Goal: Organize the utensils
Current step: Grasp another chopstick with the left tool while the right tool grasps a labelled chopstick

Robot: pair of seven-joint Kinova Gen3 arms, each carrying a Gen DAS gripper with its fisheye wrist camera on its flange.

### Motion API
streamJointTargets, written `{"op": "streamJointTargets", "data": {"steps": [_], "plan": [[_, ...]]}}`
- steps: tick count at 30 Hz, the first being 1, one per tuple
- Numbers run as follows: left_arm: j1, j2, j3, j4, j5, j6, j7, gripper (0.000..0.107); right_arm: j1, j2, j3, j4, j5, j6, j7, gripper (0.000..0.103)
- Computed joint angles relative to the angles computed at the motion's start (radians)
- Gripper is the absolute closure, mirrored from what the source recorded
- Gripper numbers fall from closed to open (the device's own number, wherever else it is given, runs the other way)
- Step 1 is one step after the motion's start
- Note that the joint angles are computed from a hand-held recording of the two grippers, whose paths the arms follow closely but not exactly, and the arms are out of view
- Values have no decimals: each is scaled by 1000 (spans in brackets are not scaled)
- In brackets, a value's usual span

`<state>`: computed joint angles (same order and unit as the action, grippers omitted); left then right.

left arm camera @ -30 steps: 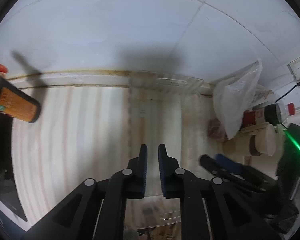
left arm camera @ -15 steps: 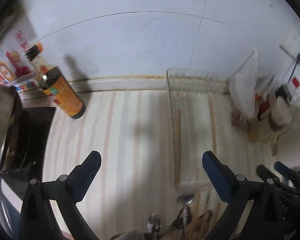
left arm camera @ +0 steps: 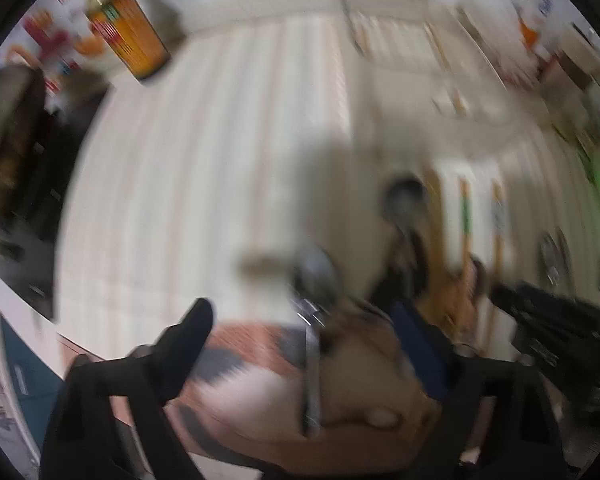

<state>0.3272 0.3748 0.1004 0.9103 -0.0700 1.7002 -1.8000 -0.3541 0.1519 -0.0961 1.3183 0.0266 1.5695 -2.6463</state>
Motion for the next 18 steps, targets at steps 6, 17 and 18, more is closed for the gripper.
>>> {"op": "streamJointTargets", "data": {"steps": [6,17,18], "plan": [[3,-6,35,98,88,40,-29,76,3,-50,-5,102,-11,32,-19,97],[43,-28,50,210,122,-84,11,103,0,-134,-47,267,-28,-58,-57,96],[51,-44,51,235,110,-111,7,103,0,-142,-49,281,-32,-70,-58,96]]}}
